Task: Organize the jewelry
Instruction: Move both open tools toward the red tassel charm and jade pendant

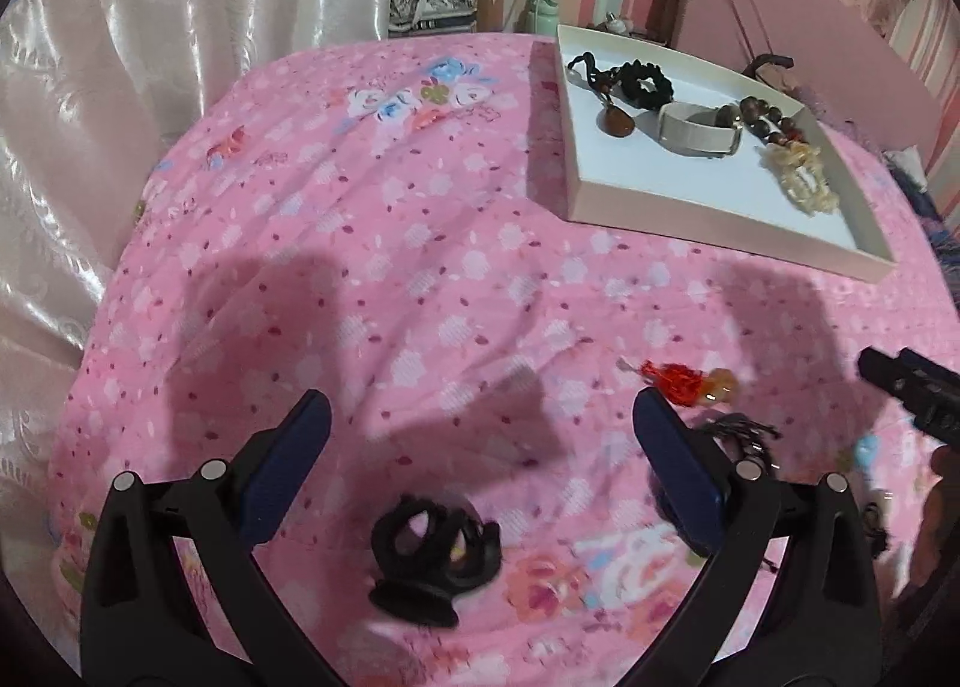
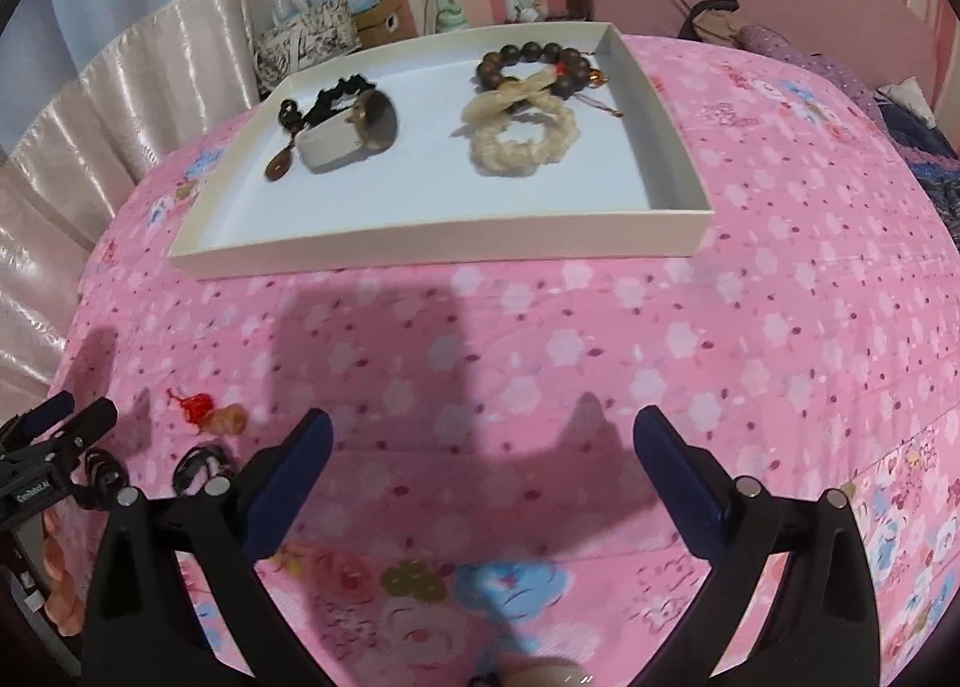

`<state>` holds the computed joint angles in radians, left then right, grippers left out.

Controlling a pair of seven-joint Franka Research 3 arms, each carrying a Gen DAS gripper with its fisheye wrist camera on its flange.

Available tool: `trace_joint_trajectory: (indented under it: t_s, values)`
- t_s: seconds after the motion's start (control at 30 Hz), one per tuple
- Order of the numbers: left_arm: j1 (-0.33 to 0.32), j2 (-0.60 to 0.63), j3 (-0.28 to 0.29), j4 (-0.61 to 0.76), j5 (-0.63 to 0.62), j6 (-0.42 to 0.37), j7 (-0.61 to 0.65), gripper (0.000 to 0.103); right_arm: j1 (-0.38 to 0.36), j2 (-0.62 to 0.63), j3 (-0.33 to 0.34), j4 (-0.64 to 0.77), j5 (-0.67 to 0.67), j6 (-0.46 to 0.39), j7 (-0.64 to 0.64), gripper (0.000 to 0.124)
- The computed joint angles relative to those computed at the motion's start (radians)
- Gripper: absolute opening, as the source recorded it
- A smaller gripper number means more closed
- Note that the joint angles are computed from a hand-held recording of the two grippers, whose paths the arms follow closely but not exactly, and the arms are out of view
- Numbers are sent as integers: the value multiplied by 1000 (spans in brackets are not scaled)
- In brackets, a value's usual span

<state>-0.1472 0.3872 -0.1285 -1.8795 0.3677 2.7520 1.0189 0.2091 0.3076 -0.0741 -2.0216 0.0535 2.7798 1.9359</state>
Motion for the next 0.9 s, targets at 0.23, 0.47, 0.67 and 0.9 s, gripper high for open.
trace_joint_trajectory:
  t_s: [0.23,0.47,0.67,0.9]
  values:
    - [57,-59,-55,-64,-125,2,135,99,26,-3,7,94,-90,-141,-23,88]
    - [87,-78,-74,-100,-231,-7,227,98,-3,-6,37,100,1,-179,-73,88]
    - [91,-84,-80,-116,-268,-16,282,97,3,8,39,115,9,-214,-78,87]
    - [92,-67,-81,-97,-300,-32,300,97,4,-39,28,57,-4,-211,-56,87]
